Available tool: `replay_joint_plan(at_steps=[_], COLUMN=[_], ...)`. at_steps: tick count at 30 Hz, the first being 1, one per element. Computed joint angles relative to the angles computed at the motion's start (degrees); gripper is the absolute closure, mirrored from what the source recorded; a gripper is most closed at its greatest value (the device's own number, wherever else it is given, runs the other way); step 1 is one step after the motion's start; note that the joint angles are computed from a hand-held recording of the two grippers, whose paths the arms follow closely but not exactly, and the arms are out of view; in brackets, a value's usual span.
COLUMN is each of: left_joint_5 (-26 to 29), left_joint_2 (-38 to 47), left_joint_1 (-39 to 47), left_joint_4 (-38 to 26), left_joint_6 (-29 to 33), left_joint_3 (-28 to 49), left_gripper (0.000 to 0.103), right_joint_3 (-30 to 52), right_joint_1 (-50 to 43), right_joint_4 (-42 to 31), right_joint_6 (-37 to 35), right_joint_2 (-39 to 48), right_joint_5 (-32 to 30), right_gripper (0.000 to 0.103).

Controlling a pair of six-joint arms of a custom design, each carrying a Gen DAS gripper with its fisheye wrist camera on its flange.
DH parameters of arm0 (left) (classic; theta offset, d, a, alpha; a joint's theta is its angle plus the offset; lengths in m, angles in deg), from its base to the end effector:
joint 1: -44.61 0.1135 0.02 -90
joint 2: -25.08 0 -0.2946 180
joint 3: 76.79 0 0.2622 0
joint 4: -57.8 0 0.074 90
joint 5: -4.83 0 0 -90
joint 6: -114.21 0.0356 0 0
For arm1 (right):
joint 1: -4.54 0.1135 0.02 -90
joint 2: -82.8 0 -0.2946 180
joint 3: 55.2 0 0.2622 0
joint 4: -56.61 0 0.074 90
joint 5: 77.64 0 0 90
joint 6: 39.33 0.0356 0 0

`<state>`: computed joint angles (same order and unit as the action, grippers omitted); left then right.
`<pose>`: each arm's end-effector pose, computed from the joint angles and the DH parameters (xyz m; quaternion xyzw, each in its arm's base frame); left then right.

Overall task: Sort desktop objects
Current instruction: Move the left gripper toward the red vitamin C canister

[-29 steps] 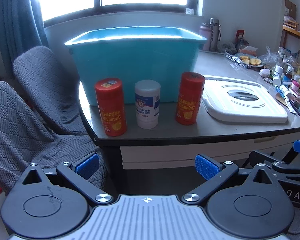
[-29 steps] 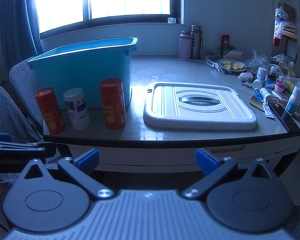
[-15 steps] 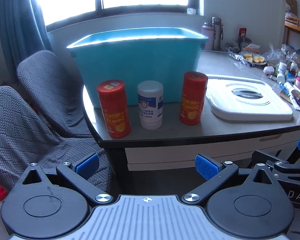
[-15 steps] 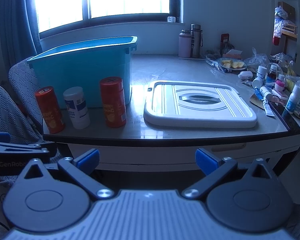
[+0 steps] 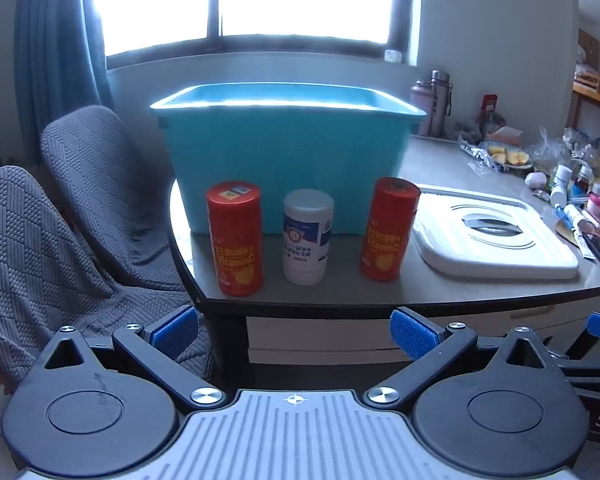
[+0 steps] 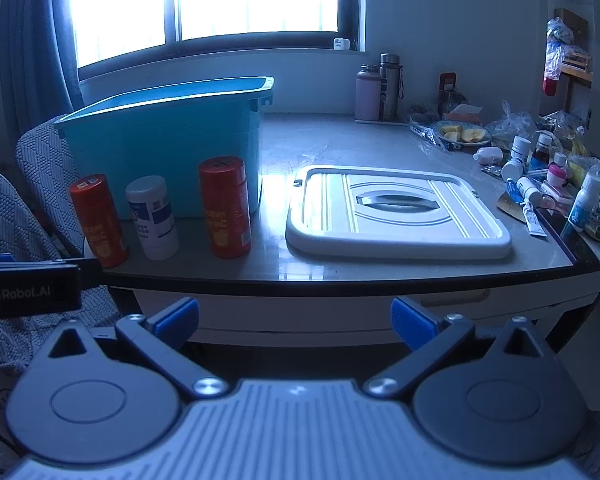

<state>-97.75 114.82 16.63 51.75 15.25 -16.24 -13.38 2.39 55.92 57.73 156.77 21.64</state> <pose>0.3007 -0.1510 0.2175 0.0961 0.8788 -0.0525 0.4644 0.2519 -0.0152 0.1979 0.1088 0.8693 -0.0505 0.4794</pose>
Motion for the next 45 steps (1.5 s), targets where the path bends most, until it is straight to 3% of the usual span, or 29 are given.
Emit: replay_joint_plan(at_steps=[10, 29, 38, 45], left_joint_5=[-0.8, 0.2, 0.3, 0.4], left_joint_2=[1.4, 8.8, 13.2, 16.2], left_joint_1=[0.1, 4.3, 5.7, 6.5], left_joint_4=[1.0, 3.5, 5.3, 6.7], left_joint_6=[3.6, 0.2, 1.0, 2.3], left_joint_3=[1.0, 5.6, 8.8, 11.1], left_gripper=[0.000, 0.000, 0.000, 0.000], right_joint_3=[-1.5, 1.6, 5.1, 8.5], right_joint_1=[1.0, 2.2, 2.9, 2.0], right_joint_4=[5.3, 13.2, 13.9, 11.9], right_joint_6=[-0.3, -2.1, -3.5, -3.2], right_joint_2=[0.8, 10.7, 15.1, 19.0], right_joint_5=[1.2, 3.6, 5.4, 3.1], right_gripper=[0.000, 0.000, 0.000, 0.000])
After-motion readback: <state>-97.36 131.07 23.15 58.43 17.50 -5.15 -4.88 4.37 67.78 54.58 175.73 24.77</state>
